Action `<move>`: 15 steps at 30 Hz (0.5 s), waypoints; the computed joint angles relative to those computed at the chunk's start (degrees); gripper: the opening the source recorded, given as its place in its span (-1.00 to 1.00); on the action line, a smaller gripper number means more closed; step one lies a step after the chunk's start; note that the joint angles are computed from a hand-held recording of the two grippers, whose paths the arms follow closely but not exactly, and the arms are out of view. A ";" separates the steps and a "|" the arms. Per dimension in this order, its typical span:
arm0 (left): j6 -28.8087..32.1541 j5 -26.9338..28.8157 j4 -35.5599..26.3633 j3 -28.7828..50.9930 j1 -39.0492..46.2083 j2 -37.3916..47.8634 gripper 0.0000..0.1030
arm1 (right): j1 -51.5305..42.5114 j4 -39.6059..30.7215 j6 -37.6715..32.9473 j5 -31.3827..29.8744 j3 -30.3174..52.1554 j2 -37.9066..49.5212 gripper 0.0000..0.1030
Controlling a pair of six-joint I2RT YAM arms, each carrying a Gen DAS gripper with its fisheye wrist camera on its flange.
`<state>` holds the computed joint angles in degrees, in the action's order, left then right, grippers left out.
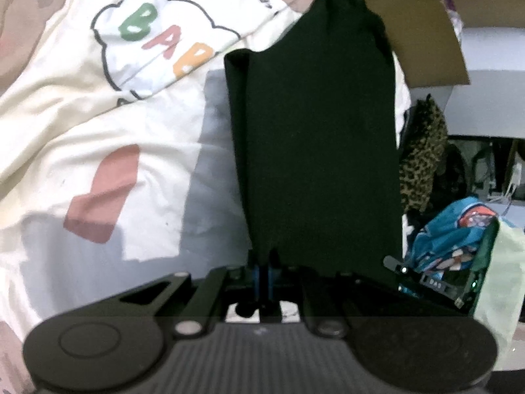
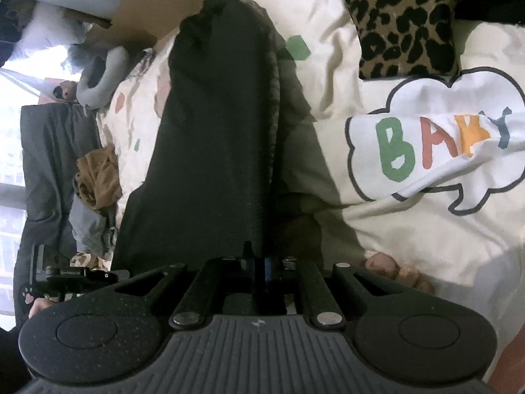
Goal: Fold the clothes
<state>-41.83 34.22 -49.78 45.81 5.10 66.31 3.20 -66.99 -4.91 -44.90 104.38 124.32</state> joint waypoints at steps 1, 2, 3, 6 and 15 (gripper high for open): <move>1.42 0.62 -1.97 -0.73 1.70 -2.16 -0.91 | -0.16 0.06 -0.15 -0.12 -0.76 -0.90 -0.95; 1.67 0.97 -3.06 -1.17 2.40 -3.78 -0.91 | -0.16 0.02 -0.19 -0.33 -1.42 -1.70 -0.96; 3.47 1.74 -5.20 -0.10 4.30 -3.97 -0.91 | -0.14 -0.38 -0.43 -0.48 -1.61 -2.14 -0.96; 7.96 3.26 -7.94 -0.08 8.62 -4.12 -0.91 | -0.17 -2.62 -2.14 -0.81 -1.54 -2.96 -0.96; 10.93 5.05 -17.22 1.14 12.57 -8.55 -0.92 | -0.62 -11.53 -8.60 -1.61 -1.39 -5.41 -0.96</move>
<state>-30.91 39.27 -67.00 46.95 17.68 57.76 2.58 -78.52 -13.51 -46.51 102.99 118.91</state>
